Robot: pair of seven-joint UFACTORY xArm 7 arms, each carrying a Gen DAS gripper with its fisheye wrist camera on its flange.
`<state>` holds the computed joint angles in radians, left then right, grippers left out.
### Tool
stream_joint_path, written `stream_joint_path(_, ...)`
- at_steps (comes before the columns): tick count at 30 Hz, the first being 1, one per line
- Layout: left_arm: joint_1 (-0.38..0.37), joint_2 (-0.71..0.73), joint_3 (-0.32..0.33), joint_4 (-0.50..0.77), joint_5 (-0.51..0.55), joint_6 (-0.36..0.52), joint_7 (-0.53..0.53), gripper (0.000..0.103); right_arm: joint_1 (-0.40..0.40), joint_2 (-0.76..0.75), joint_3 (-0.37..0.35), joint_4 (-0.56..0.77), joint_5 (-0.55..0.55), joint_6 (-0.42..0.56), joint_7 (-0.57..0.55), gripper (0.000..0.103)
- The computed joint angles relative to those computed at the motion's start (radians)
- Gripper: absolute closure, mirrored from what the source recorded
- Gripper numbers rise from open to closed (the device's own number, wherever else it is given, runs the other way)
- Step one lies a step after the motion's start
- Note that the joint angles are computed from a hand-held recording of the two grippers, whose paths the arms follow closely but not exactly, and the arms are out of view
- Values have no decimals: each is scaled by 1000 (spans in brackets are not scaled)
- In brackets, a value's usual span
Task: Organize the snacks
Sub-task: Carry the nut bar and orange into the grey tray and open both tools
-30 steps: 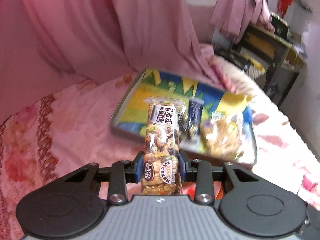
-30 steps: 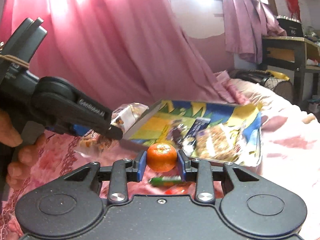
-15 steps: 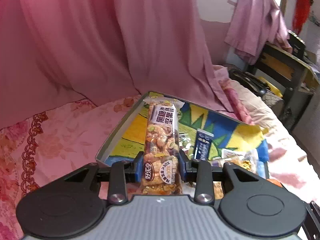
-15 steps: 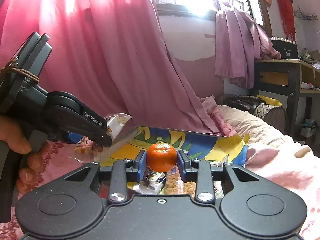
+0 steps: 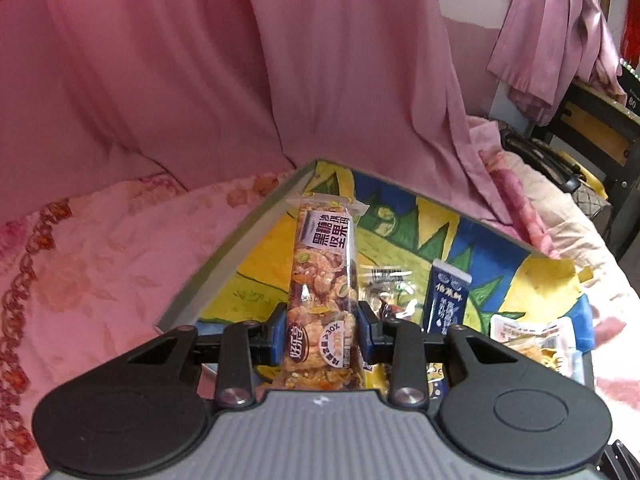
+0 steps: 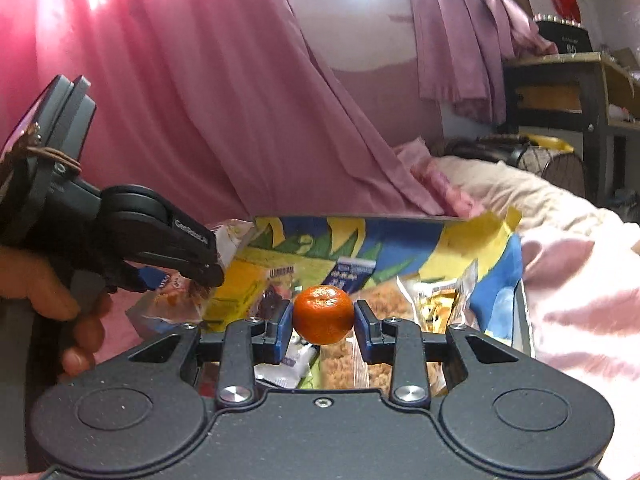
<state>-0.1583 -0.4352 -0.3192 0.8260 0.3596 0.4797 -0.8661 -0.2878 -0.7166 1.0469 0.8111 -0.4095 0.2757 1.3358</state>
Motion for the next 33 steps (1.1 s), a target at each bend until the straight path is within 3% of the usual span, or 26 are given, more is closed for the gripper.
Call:
stream_joint_path(6, 17, 20, -24, -19, 40, -42, -46, 65, -10, 43, 22, 8, -13, -10, -12, 68)
stream_joint_path(27, -12, 36, -11, -31, 44, -57, -62, 64, -9, 127, 39, 40, -65, 25, 1, 67)
stream_joint_path(29, -13, 33, -8, -33, 37, -62, -60, 63, -7, 128, 38, 41, -69, 23, 6, 65)
stream_joint_path(33, -13, 24, -6, -36, 26, -55, -58, 49, -4, 131, 36, 42, -78, 27, 9, 62)
